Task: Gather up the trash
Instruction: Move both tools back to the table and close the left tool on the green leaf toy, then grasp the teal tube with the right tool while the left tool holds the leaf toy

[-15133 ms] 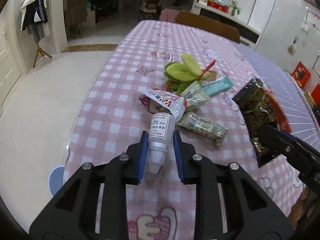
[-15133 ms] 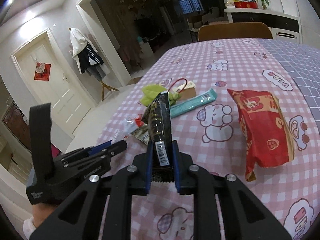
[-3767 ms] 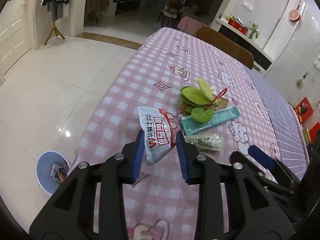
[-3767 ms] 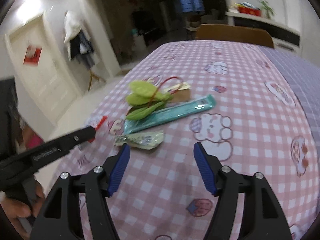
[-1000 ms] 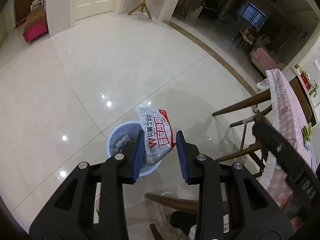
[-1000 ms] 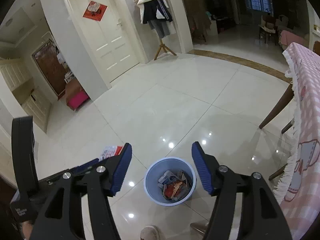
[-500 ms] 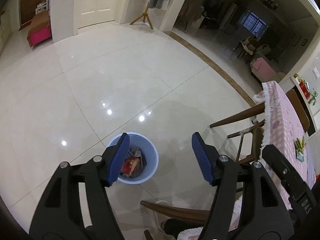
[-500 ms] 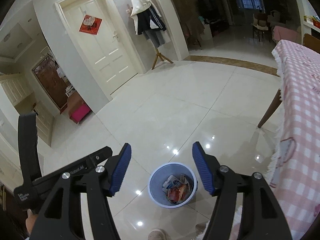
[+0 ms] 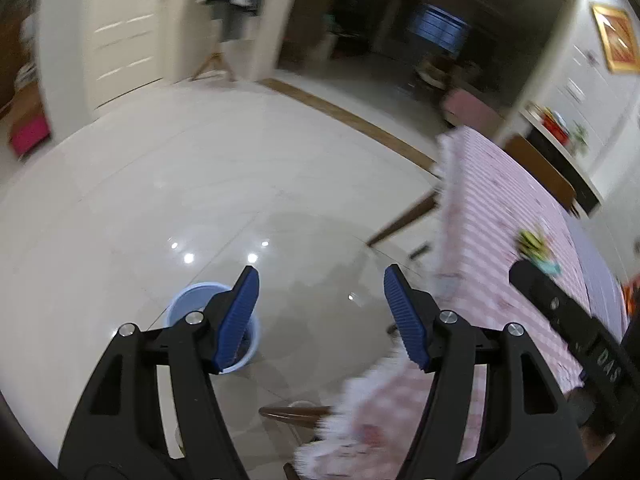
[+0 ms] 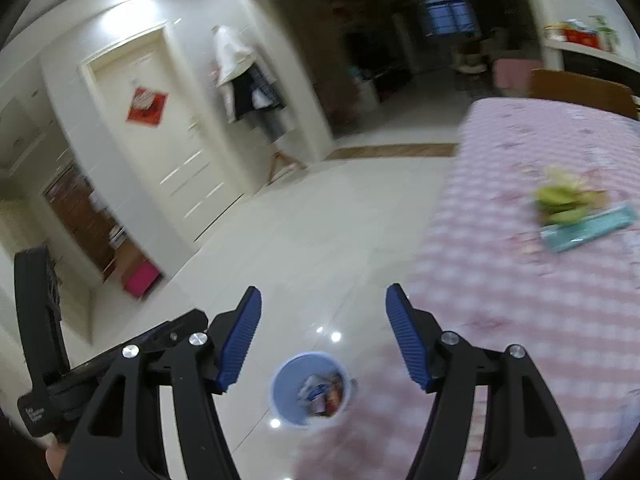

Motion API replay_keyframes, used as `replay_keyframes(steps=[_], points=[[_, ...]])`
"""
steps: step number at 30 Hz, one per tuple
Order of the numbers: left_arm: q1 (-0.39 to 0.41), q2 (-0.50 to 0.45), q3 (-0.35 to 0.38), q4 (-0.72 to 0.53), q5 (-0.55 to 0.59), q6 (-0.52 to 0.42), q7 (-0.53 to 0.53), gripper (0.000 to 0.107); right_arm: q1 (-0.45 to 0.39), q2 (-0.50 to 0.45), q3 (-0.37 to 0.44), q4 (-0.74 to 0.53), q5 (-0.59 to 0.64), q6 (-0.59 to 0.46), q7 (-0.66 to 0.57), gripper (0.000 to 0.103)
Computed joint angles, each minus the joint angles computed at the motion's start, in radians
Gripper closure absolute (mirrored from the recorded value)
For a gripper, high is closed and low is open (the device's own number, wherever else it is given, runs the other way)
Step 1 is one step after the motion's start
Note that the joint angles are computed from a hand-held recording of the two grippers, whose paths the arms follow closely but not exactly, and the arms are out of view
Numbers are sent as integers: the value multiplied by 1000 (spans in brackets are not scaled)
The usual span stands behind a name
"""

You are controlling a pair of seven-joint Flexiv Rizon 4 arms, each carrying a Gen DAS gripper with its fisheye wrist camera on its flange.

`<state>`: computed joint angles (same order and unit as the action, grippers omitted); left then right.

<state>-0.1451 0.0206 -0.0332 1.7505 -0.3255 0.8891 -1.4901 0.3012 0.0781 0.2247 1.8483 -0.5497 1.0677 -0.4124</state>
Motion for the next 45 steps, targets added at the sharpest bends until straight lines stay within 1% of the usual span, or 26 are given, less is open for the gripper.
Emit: replay_keyframes(steps=[3,6,7,9,11,13,16,17,18,21,23,25,26,27,28,29,30,31,32,34,36,41,43,45], points=[[-40,-28,-44,-44,1,-11,34,42,-61,94,-16,72,-29,-31,20,35],[-90,-80,-88,-114,34,-18,56,42,-135,185,-29,137,-14,-61,22,35],[-110,-103,-103,-145,63,-17,63,42,-156,206,-33,153,-5,-64,17,35],[-154,-157,-127,-227,160,-39,56,42,-205,252,-50,186,24,-84,1,35],[-187,-199,-139,-283,185,-58,77,42,-243,283,-66,209,58,-94,-21,35],[-226,-246,-140,-353,237,-83,64,42,-278,308,-83,227,92,-100,-46,35],[-280,-324,-133,-463,296,-123,38,43,-312,318,-87,237,122,-108,-72,35],[-298,-353,-128,-506,315,-143,26,47,-318,318,-97,239,140,-109,-90,35],[-316,-384,-123,-553,333,-165,14,49,-323,320,-99,242,152,-111,-104,35],[-356,-448,-101,-649,372,-203,4,51,-329,313,-113,239,197,-121,-150,35],[-384,-484,-83,-701,406,-225,-3,51,-329,300,-121,232,227,-124,-175,35],[-390,-508,-78,-729,403,-249,9,52,-329,284,-127,223,253,-125,-194,35],[-394,-520,-74,-746,404,-262,12,57,-326,275,-132,219,268,-130,-206,35],[-396,-532,-71,-762,403,-275,15,69,-326,269,-128,213,274,-135,-207,35],[-395,-544,-70,-779,395,-296,20,75,-324,263,-129,209,284,-137,-214,35],[-393,-554,-69,-793,385,-308,19,76,-320,254,-132,203,298,-143,-223,35],[-395,-564,-68,-802,381,-306,14,88,-317,248,-132,198,308,-147,-228,35],[-390,-564,-67,-796,370,-286,8,98,-315,245,-132,194,316,-151,-232,35],[-385,-562,-68,-786,356,-260,-6,101,-312,238,-133,189,324,-156,-238,35],[-363,-543,-77,-744,311,-187,-33,102,-306,227,-135,181,343,-164,-247,35],[-354,-525,-74,-717,299,-136,-47,102,-292,211,-138,166,374,-178,-259,35],[-323,-457,-66,-627,276,-37,-84,102,-263,161,-137,119,426,-202,-258,35],[-309,-432,-59,-591,274,-10,-107,102,-256,128,-131,89,421,-215,-234,34],[-288,-403,-61,-548,261,21,-115,102,-254,99,-121,67,381,-220,-206,34]])
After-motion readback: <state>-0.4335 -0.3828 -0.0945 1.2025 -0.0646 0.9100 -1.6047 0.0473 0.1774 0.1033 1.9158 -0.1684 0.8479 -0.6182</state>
